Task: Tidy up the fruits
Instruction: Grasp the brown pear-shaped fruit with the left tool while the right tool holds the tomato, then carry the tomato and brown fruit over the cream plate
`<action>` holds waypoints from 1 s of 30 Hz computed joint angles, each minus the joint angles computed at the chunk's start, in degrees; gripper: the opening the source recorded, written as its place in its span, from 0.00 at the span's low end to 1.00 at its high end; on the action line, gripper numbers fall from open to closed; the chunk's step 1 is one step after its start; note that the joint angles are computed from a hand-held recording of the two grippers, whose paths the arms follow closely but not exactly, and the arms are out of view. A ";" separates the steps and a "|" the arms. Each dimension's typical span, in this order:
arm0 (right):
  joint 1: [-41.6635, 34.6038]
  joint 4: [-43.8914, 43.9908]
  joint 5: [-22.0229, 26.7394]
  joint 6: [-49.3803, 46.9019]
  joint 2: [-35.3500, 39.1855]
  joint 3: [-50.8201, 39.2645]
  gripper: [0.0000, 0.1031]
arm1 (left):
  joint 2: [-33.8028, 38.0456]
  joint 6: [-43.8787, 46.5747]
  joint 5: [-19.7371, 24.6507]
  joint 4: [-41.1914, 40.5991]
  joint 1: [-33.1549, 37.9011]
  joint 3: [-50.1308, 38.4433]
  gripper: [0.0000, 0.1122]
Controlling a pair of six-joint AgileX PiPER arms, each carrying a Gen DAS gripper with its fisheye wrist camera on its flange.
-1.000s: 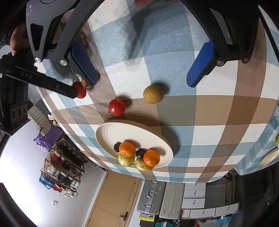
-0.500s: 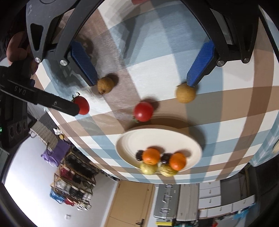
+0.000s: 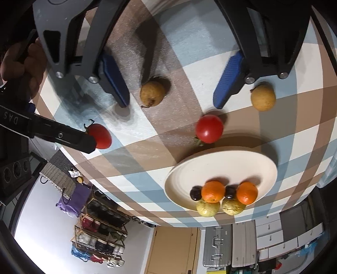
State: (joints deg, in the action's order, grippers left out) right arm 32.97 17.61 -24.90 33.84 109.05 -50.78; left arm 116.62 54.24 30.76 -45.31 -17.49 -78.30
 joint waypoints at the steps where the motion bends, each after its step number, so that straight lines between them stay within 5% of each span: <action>1: -0.01 -0.42 -0.27 0.35 -0.03 0.19 0.26 | 0.12 0.49 0.47 -0.30 -0.05 -0.22 0.59; 10: -0.24 -2.57 -0.39 1.35 0.49 -0.37 0.23 | 1.40 2.83 4.34 -0.08 -0.62 -1.55 0.19; 23: -0.10 -6.00 5.90 2.98 1.40 -3.24 0.23 | -1.00 8.54 6.23 -6.85 3.02 -0.24 0.19; 30: 1.93 3.75 13.45 -8.93 3.64 -9.09 0.25 | -2.51 10.28 7.80 -9.39 6.40 -0.61 0.19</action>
State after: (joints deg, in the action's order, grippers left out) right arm 34.90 21.36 -11.45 24.91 112.69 -59.86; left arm 114.11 64.52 38.56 -54.71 -11.09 -78.91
